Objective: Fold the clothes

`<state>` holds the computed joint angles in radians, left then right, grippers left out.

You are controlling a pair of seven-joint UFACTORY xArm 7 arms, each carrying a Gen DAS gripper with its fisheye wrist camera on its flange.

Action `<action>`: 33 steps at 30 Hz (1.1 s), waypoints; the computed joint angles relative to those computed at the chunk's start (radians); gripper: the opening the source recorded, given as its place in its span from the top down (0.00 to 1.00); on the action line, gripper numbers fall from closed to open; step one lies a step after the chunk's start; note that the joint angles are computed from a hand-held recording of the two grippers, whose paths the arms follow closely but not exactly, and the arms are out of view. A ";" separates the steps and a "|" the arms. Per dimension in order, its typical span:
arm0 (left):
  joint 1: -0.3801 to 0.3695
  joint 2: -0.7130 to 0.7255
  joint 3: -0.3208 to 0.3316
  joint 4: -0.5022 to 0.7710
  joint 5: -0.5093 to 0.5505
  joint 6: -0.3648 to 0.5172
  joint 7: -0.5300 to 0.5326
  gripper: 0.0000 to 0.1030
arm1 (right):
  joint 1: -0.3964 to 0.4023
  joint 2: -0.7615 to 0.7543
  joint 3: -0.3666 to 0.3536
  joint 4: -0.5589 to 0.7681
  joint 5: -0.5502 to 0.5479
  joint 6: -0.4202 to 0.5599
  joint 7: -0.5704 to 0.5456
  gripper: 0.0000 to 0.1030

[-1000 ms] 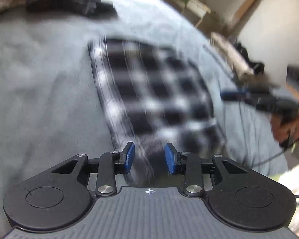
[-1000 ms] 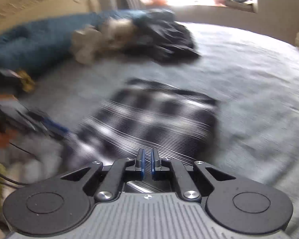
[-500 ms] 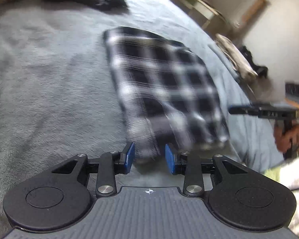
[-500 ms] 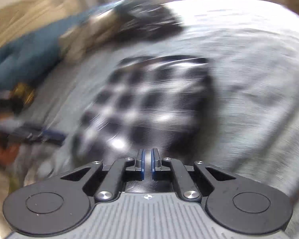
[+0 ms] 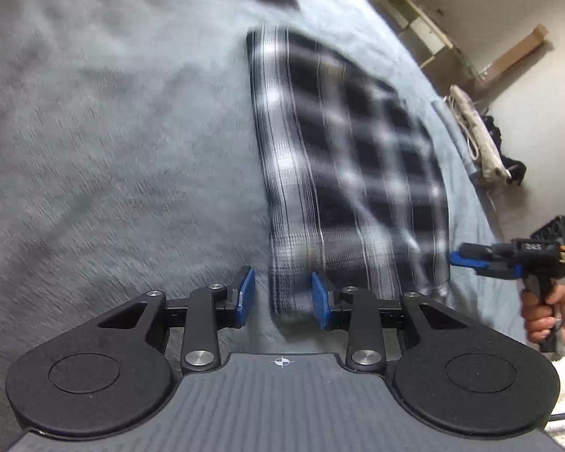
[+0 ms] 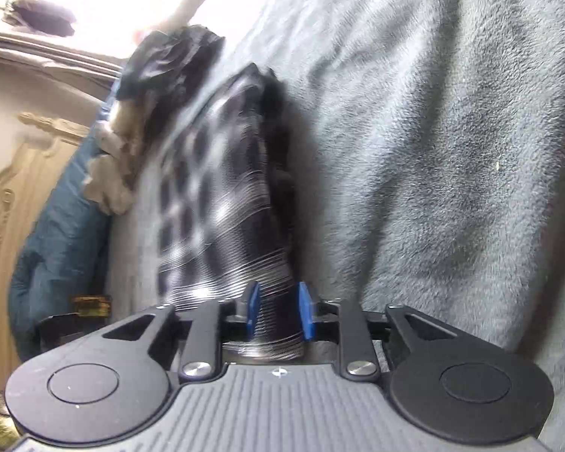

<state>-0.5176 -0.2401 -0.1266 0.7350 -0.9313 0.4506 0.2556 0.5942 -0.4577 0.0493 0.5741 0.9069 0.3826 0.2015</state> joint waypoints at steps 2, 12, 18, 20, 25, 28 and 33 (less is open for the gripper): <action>-0.004 0.001 0.008 0.001 -0.022 0.027 0.006 0.80 | 0.049 0.040 -0.043 0.020 0.091 0.012 -0.081 0.67; 0.063 -0.014 0.036 0.016 -0.056 0.258 0.018 0.89 | -0.050 0.041 -0.014 0.052 0.122 0.193 -0.149 0.82; 0.070 -0.139 -0.024 -0.021 0.200 0.091 0.049 0.75 | -0.140 -0.010 0.032 0.121 -0.085 0.125 -0.113 0.67; 0.017 -0.114 -0.018 -0.001 0.193 0.007 0.093 0.75 | -0.085 0.070 0.003 0.193 -0.041 0.037 -0.201 0.67; -0.088 0.016 -0.012 0.085 0.143 -0.087 0.227 0.75 | -0.030 0.425 0.038 0.554 -0.029 -0.005 -0.402 0.67; -0.064 0.062 -0.066 0.089 0.275 -0.069 0.160 0.75 | -0.026 0.654 0.095 0.807 -0.223 0.054 -0.420 0.67; -0.091 0.043 -0.057 0.031 0.254 -0.117 0.161 0.75 | 0.006 0.890 0.126 1.049 -0.472 0.070 -0.411 0.70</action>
